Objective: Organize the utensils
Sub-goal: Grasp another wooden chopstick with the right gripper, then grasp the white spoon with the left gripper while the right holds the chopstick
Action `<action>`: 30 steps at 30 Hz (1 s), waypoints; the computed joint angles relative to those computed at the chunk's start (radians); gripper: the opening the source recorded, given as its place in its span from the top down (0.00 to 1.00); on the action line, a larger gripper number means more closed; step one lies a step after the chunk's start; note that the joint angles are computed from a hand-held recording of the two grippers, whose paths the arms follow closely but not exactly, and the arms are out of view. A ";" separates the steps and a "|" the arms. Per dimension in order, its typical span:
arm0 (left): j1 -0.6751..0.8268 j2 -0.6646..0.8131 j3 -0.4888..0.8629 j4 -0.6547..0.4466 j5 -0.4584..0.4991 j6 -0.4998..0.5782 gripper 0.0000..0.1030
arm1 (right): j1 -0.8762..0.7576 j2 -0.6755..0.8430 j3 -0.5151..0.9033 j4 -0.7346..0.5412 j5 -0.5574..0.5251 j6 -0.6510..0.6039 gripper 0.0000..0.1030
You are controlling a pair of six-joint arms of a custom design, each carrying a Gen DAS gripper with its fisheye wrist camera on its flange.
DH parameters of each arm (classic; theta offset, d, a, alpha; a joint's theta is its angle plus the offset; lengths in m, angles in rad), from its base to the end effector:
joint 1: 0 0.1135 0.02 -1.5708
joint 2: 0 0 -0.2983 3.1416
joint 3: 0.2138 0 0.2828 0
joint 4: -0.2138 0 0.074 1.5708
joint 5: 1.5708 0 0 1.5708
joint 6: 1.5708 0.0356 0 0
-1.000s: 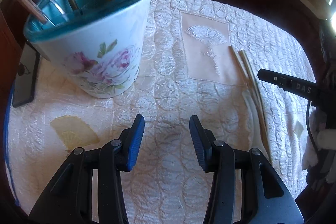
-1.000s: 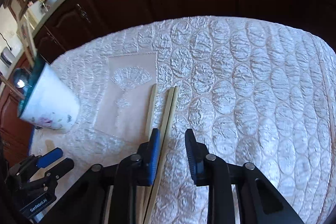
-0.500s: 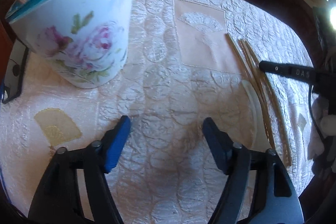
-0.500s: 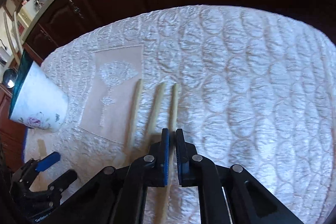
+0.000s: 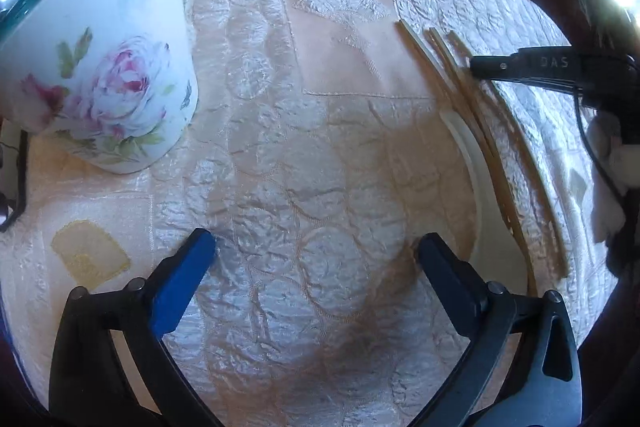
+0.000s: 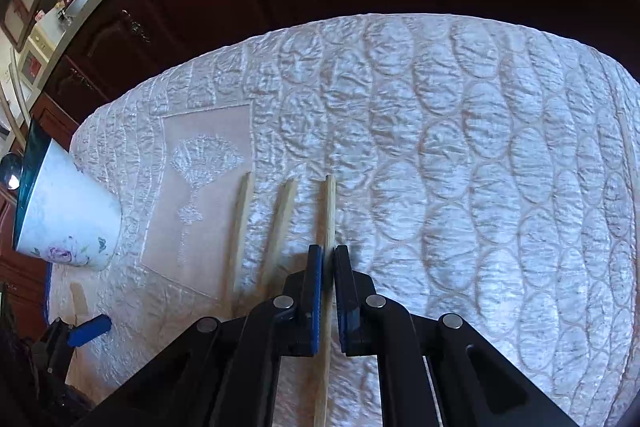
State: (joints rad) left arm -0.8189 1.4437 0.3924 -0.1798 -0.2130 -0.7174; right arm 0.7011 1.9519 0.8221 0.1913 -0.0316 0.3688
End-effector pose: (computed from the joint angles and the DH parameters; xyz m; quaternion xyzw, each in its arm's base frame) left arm 0.1474 -0.1466 0.0967 0.0318 0.9797 -0.0414 0.1937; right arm 0.2804 0.2382 0.0777 -0.1620 0.9364 0.1714 0.2598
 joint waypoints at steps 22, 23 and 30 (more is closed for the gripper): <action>0.026 0.072 0.195 -0.079 -0.036 0.023 0.12 | -0.122 -0.091 -0.176 0.077 -0.100 -0.066 0.95; 0.039 0.082 0.210 -0.068 -0.026 0.030 0.13 | -0.136 -0.095 -0.176 0.075 -0.118 -0.069 0.95; 0.170 0.275 0.385 -0.020 0.083 0.079 0.31 | -0.184 -0.114 -0.124 -0.005 -0.149 -0.116 0.95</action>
